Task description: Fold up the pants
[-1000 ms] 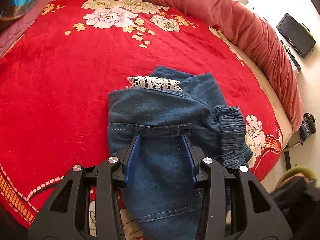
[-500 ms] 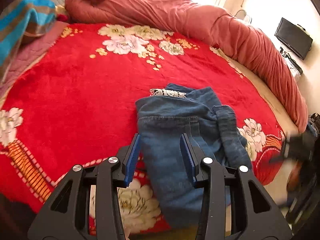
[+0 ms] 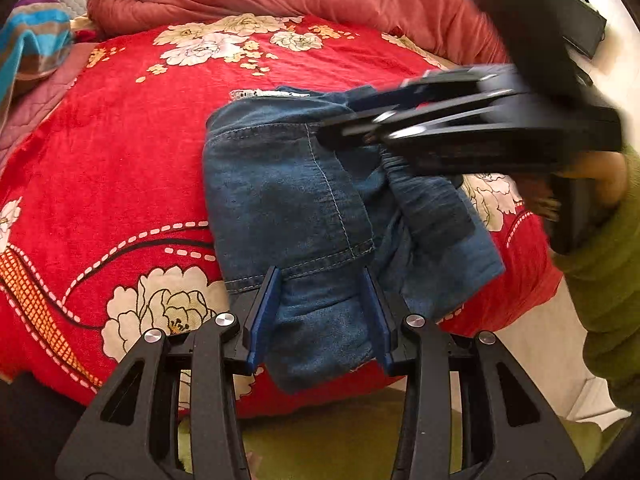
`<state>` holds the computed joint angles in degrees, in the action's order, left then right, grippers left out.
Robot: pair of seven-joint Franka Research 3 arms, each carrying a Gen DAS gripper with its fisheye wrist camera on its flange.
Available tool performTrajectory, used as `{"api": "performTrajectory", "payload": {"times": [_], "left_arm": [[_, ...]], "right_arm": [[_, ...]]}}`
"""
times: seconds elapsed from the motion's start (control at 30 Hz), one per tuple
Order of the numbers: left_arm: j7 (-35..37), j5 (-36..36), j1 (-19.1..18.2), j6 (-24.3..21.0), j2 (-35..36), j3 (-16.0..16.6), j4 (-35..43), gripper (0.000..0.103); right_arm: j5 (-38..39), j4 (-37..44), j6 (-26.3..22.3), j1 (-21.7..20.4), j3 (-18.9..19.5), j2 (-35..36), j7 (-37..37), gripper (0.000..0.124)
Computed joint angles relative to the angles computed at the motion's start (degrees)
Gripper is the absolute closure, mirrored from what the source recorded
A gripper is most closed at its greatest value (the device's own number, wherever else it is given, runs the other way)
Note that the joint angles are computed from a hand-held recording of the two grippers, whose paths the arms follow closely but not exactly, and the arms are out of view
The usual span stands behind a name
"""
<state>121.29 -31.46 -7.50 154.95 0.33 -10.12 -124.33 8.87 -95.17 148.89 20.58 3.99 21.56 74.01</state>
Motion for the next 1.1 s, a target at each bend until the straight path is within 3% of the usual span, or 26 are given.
{"api": "performTrajectory", "payload": {"times": [0.07, 0.2, 0.37, 0.47, 0.57, 0.7, 0.83, 0.93, 1.1], "left_arm": [[0.49, -0.42, 0.01, -0.01, -0.27, 0.02, -0.36, 0.071], [1.6, -2.25, 0.04, -0.34, -0.32, 0.19, -0.37, 0.071], [2.58, -3.8, -0.05, -0.33, -0.88, 0.41, -0.75, 0.071], [2.44, -3.48, -0.21, -0.12, -1.19, 0.5, -1.08, 0.071], [2.36, -3.45, -0.39, -0.06, -1.5, 0.64, -1.26, 0.071], [2.14, -3.31, -0.59, -0.04, -1.87, 0.84, -1.43, 0.071], [2.16, -3.5, -0.95, 0.25, -2.51, 1.02, -1.84, 0.07], [2.76, -4.44, -1.29, 0.37, -3.19, 1.33, -2.15, 0.068], [3.16, -5.73, -1.99, 1.95, -4.63, 1.92, -2.8, 0.051]], "right_arm": [[3.21, 0.37, -0.15, -1.44, 0.86, 1.03, -0.7, 0.083], [2.44, -0.81, 1.43, -0.47, -0.05, 0.31, 1.37, 0.083], [5.25, -4.84, 6.12, -1.38, 1.37, -3.18, -0.14, 0.081], [6.71, -7.01, 8.46, -1.64, 1.6, -5.34, -0.62, 0.067], [8.27, -9.31, 10.54, -1.98, 1.99, -7.47, -1.51, 0.064], [11.41, -12.17, 13.42, -2.51, 2.77, -10.13, -3.35, 0.047], [13.18, -14.6, 16.21, -2.31, 2.91, -12.37, -4.57, 0.04], [13.33, -16.54, 18.85, -2.02, 2.54, -14.08, -4.23, 0.034], [13.04, -19.03, 21.46, -1.85, 1.98, -16.45, -2.93, 0.03]]}}
